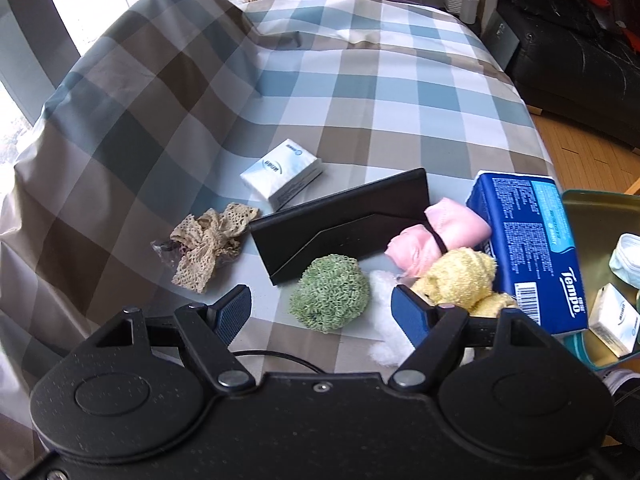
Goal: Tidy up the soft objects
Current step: 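Move the left gripper to the green knitted ball while the right gripper moves to the yellow fluffy toy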
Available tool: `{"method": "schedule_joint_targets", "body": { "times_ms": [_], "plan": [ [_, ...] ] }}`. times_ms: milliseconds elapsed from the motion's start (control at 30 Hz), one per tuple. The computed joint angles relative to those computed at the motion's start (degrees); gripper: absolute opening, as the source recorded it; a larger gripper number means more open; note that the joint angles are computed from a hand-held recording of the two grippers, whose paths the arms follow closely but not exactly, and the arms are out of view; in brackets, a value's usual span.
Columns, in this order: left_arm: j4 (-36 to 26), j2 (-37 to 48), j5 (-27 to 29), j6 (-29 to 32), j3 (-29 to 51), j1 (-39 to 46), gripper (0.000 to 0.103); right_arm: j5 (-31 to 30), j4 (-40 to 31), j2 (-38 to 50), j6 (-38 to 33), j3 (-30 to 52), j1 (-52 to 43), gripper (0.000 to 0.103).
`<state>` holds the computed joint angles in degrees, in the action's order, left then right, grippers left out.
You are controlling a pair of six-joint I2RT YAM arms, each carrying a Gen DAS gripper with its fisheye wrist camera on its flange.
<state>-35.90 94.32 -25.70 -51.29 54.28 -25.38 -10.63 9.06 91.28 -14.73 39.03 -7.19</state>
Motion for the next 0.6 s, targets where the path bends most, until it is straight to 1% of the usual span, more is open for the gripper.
{"method": "schedule_joint_targets", "body": {
  "times_ms": [100,233,333,400,467,600],
  "plan": [
    [1.87,-0.66,1.27,0.45,-1.89,1.97,0.073,-2.01,0.81,-1.34,0.18,-1.22,-0.29,0.073],
    [4.75,-0.08,2.99,1.07,-3.65,3.71,0.074,-3.34,3.66,-3.55,-0.15,-3.97,0.33,0.078],
    [6.86,1.16,4.22,1.46,-4.49,4.45,0.074,-2.19,6.51,-4.92,0.47,-6.20,1.54,0.087],
    [8.04,2.26,4.79,1.61,-4.69,4.71,0.074,-0.16,9.86,-5.94,1.53,-8.52,2.81,0.088],
    [9.20,3.26,5.29,1.74,-4.84,4.94,0.074,1.51,12.60,-6.64,2.21,-10.45,3.94,0.093],
    [11.40,5.04,6.30,2.40,-4.86,5.84,0.074,2.21,13.71,-7.71,1.95,-12.14,5.78,0.094]
  ]
}}
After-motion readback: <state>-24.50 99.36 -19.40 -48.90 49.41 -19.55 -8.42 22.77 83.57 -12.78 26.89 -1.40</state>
